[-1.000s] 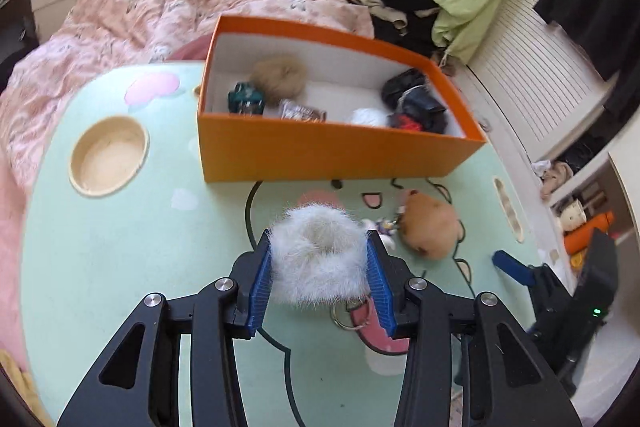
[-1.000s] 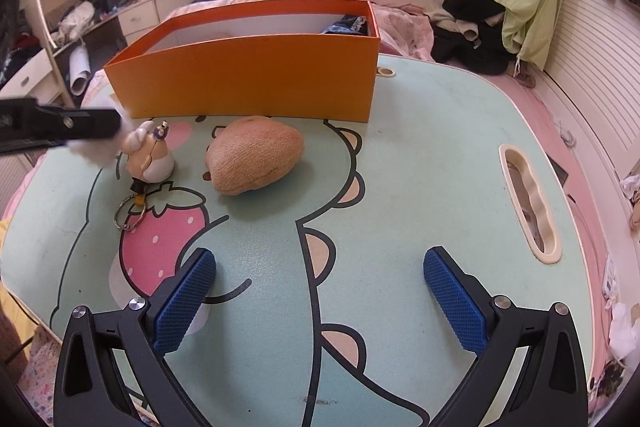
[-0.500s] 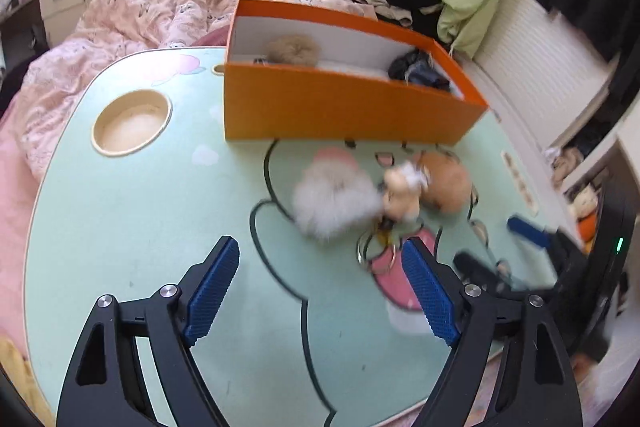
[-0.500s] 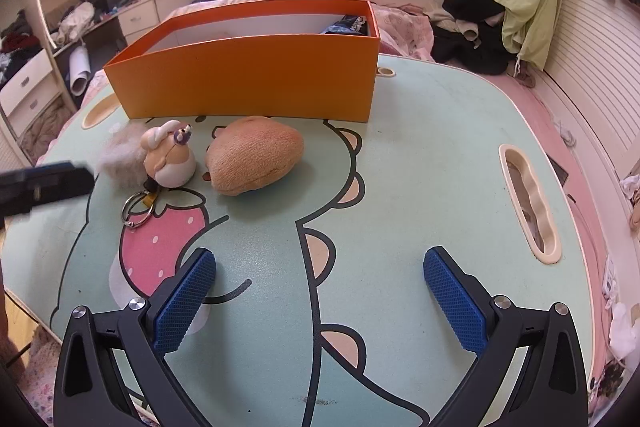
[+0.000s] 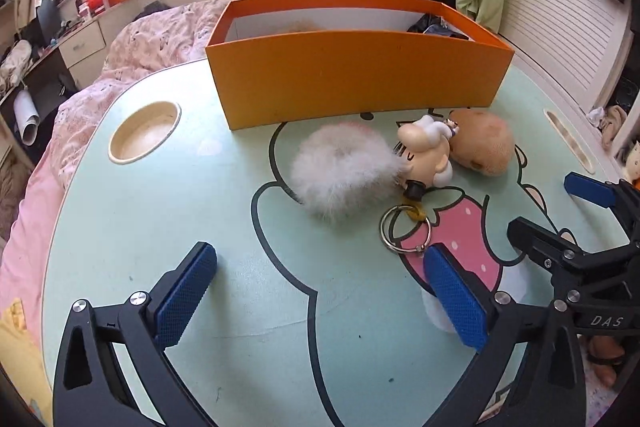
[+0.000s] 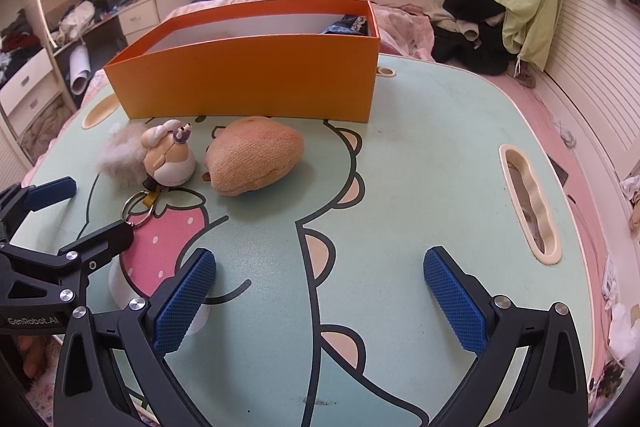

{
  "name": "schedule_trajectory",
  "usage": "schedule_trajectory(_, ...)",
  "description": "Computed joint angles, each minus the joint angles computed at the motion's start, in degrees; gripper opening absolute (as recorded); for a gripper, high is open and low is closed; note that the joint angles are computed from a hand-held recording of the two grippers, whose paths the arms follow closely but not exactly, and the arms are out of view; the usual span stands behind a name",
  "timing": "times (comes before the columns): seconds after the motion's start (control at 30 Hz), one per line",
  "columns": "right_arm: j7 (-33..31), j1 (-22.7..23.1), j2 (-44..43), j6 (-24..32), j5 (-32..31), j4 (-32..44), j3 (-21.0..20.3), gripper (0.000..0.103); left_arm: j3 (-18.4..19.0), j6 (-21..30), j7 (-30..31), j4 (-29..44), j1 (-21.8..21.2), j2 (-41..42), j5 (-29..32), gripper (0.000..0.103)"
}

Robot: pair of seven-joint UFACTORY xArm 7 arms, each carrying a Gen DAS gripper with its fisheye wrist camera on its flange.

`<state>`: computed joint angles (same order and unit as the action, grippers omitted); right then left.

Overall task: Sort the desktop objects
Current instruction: 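Reach into the orange box and grasp the black cloth bag with the right gripper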

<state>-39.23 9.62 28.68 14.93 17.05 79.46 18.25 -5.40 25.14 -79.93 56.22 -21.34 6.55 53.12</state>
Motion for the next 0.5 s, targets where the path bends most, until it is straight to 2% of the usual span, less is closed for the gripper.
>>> schedule_trajectory(0.37,2.41,1.02,0.17,-0.42,-1.47,0.13,-1.20,0.103,0.37,-1.19,-1.04,-0.18,-0.18,0.47,1.77,0.103)
schedule_trajectory(0.43,3.02,0.96,0.20,2.13,-1.96,1.36,-1.46,0.100,0.29,-1.16,-1.30,-0.12,-0.34,0.55,1.85,0.103)
schedule_trajectory(0.5,-0.39,-2.63,0.26,6.80,2.00,4.05,2.35,0.091,0.32,-1.27,-1.45,-0.09,-0.42,0.57,2.08,0.103)
